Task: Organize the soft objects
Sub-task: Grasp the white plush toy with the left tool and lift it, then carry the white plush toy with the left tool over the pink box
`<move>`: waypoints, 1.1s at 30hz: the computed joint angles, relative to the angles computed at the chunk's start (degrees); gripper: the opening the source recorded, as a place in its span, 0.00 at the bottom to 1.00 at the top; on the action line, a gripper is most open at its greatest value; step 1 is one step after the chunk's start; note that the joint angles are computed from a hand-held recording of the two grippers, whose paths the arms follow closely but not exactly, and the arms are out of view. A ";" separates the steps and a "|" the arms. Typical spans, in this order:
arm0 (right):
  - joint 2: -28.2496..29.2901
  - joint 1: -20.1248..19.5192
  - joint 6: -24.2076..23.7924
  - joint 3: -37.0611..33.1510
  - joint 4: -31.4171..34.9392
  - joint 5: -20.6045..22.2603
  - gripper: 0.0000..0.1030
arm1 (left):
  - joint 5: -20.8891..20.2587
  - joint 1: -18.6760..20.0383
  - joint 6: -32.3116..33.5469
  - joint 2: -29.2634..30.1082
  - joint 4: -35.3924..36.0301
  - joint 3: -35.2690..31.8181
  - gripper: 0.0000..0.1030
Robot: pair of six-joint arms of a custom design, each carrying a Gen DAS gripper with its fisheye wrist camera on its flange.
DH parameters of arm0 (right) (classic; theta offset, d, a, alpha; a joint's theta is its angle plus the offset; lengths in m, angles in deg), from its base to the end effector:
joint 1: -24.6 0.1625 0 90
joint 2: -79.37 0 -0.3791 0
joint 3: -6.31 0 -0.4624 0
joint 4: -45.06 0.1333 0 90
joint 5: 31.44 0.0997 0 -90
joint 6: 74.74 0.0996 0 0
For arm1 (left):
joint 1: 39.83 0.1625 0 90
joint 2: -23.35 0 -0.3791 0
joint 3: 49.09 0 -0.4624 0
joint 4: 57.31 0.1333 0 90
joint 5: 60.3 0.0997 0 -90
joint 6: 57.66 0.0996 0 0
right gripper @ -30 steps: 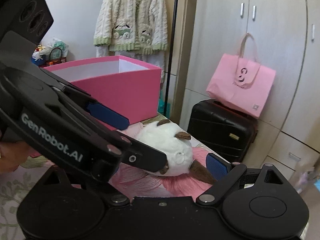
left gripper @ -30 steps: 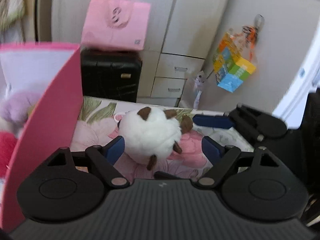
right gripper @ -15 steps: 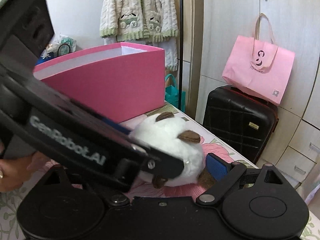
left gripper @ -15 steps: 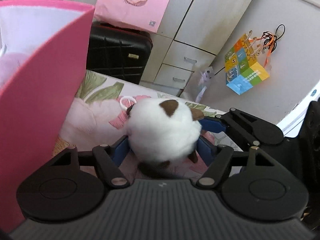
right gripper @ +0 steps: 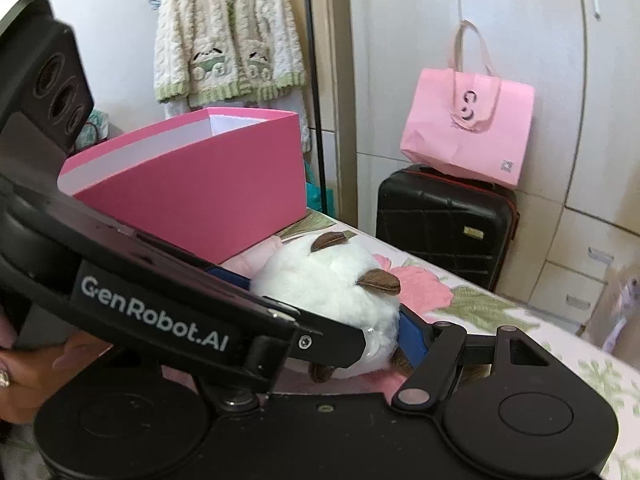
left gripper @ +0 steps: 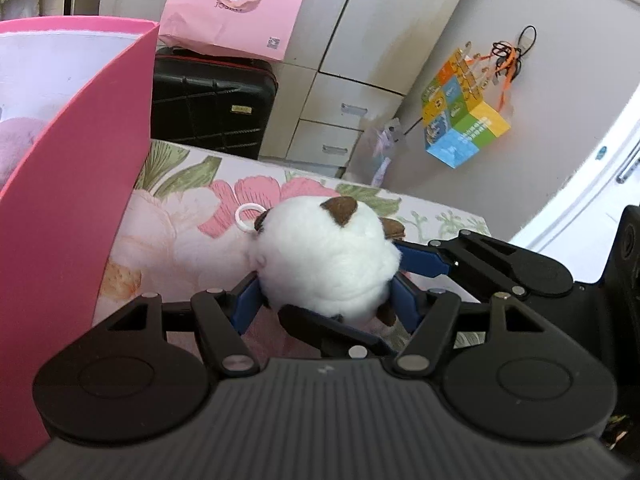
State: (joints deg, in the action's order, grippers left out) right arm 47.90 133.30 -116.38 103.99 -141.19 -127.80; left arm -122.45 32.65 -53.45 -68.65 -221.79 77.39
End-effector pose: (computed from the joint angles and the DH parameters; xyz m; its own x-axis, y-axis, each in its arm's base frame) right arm 0.3228 -0.5724 -0.0985 -0.5324 -0.7437 0.4043 -0.8447 0.4360 -0.3104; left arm 0.0207 -0.5318 0.2762 -0.9141 0.0335 -0.4041 0.2985 0.7300 -0.6148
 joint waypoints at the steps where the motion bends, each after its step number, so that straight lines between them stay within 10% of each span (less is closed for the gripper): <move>1: -0.38 0.19 1.00 0.59 -0.08 -0.31 0.74 | 0.13 -0.27 -0.35 -0.70 1.30 0.25 0.64; 33: -0.53 14.20 23.05 18.49 -25.44 -20.14 0.77 | -6.30 -5.61 1.25 -35.43 24.91 18.49 0.64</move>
State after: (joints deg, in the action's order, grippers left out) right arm 47.37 147.49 -93.34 122.49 -166.63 -147.94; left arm -128.74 27.04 -52.20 -104.08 -196.88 95.88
